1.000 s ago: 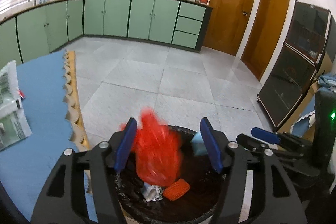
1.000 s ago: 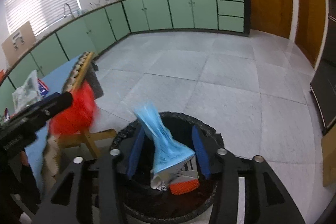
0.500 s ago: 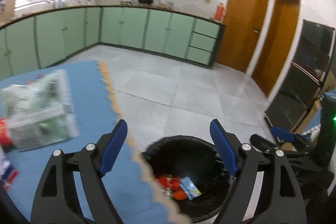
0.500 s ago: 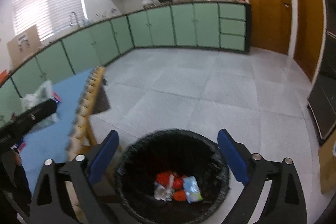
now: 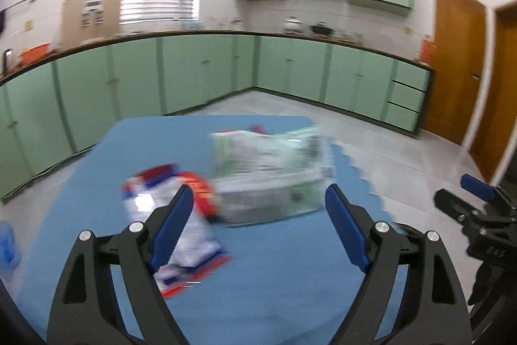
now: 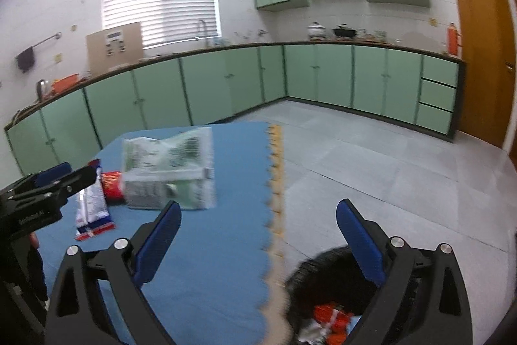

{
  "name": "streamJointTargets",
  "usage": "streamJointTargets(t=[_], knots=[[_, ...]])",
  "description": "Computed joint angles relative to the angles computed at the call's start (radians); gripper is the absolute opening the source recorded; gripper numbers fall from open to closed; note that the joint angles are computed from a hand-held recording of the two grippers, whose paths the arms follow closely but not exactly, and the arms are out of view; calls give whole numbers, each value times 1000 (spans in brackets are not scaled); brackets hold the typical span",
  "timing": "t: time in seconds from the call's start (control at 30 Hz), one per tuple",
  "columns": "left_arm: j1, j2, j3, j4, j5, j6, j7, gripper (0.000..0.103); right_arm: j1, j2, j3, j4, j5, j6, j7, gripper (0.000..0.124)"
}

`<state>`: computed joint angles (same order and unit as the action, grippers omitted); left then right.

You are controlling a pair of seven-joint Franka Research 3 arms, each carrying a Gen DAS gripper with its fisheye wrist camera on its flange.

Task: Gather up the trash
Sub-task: 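Move both open grippers back over the trash on the table, then grasp the white-and-blue snack wrapper with the left gripper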

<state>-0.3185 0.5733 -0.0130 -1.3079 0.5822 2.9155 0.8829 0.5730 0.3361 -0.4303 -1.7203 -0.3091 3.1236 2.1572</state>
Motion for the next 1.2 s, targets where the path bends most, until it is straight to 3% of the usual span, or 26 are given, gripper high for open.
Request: streamJointTargets(t=[0.17,0.33,0.6,0.97,1.0,1.07,1.2], knots=[[20,-46,57,-65,37,-17,-74,82,-78,90,129,130,91,-29,-97,95],[86,-40,14,-71,1,-63,-58,83,-92,155,179,220,155,-77,-156,95],[157,18,-66,-24,-130,-127,81,83,-88,180,184,251,177,-113,-187,95],[177,122,-125,134,-298,-248,235,82,-101,181,193,248,179,-118,-202,95],[172,119,-119,127,-300,-243,232,80,-100,179,192,246,179,-117,-204,95],[170,120,-123,130,-313,-241,243,64,-98,178,188,243,178,-115,-204,95],[147,107,-105,117,-307,-229,241,43,-98,173,187,235,181,-110,-205,95]])
